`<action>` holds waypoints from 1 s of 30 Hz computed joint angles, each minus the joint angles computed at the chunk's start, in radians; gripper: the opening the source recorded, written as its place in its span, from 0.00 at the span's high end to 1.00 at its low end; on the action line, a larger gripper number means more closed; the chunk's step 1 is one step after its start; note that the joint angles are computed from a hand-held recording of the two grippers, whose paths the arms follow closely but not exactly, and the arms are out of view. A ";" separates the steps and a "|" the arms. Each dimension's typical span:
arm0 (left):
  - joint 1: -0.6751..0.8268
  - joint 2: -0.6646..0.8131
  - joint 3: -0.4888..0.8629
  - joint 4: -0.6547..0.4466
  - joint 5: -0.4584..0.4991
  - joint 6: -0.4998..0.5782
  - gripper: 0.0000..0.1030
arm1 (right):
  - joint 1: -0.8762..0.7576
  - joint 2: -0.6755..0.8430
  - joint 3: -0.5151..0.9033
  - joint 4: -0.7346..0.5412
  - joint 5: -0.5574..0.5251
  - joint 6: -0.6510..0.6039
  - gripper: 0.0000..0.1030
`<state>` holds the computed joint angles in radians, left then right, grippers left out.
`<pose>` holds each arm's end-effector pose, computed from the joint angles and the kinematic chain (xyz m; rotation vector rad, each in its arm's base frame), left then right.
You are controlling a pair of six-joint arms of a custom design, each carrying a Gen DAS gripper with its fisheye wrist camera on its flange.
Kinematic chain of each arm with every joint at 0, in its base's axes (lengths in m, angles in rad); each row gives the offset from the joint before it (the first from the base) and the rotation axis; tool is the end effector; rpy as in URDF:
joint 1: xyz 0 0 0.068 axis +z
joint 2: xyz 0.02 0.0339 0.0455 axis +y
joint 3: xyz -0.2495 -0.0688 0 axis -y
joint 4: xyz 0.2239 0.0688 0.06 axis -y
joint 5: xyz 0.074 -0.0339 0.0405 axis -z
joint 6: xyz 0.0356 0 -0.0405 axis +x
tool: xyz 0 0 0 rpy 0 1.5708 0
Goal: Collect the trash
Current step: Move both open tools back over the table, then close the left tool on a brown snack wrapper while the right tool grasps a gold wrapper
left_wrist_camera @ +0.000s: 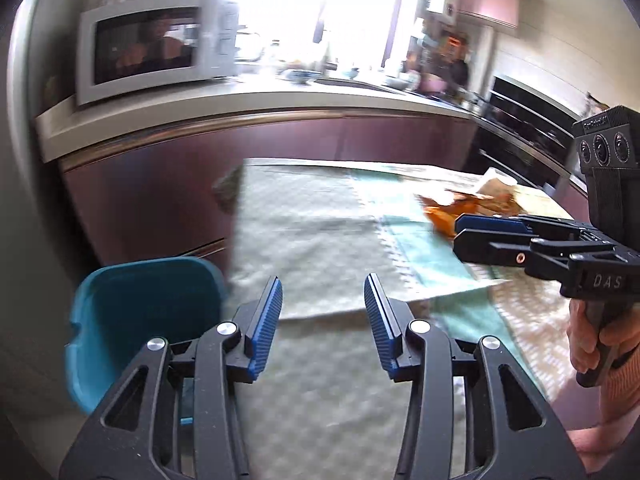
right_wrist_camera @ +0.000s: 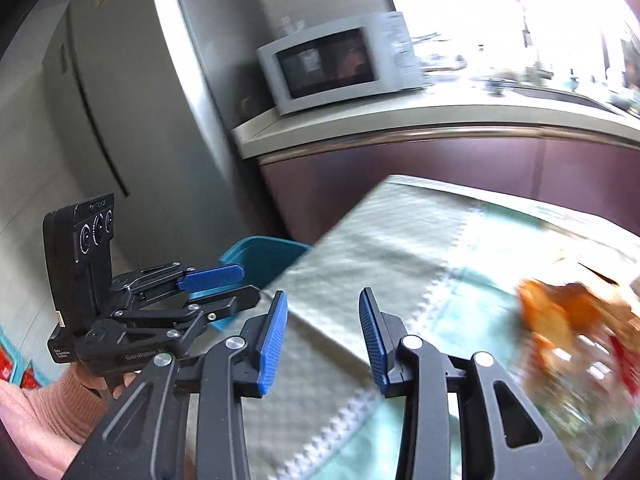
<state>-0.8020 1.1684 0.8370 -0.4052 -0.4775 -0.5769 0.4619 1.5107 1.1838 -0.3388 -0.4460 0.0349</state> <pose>0.1729 -0.1552 0.2560 0.0114 2.2179 -0.2074 0.2794 0.1563 0.2819 -0.7212 2.1523 0.7656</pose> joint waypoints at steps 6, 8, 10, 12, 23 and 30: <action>-0.073 0.189 0.128 0.044 0.021 0.006 0.59 | -0.193 -0.128 -0.108 -0.018 -0.020 -0.043 0.65; -0.081 0.248 0.171 0.056 0.034 0.020 0.59 | -0.263 -0.144 -0.123 -0.020 -0.022 -0.067 0.63; -0.073 0.296 0.205 0.069 0.055 0.039 0.59 | -0.322 -0.155 -0.133 -0.021 -0.031 -0.081 0.62; -0.060 0.355 0.255 0.082 0.081 0.061 0.59 | -0.376 -0.147 -0.134 -0.014 -0.042 -0.088 0.62; 0.017 0.714 0.693 -0.031 0.159 0.174 0.59 | -0.460 -0.051 -0.086 0.037 0.009 -0.175 0.56; 0.042 0.943 1.007 -0.147 0.184 0.278 0.60 | -0.420 0.034 -0.011 0.021 0.065 -0.238 0.56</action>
<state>-0.7600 2.1111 1.8436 -0.5522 -0.2936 -0.2985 0.0420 1.5450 1.1724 -0.3176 -0.3811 -0.2035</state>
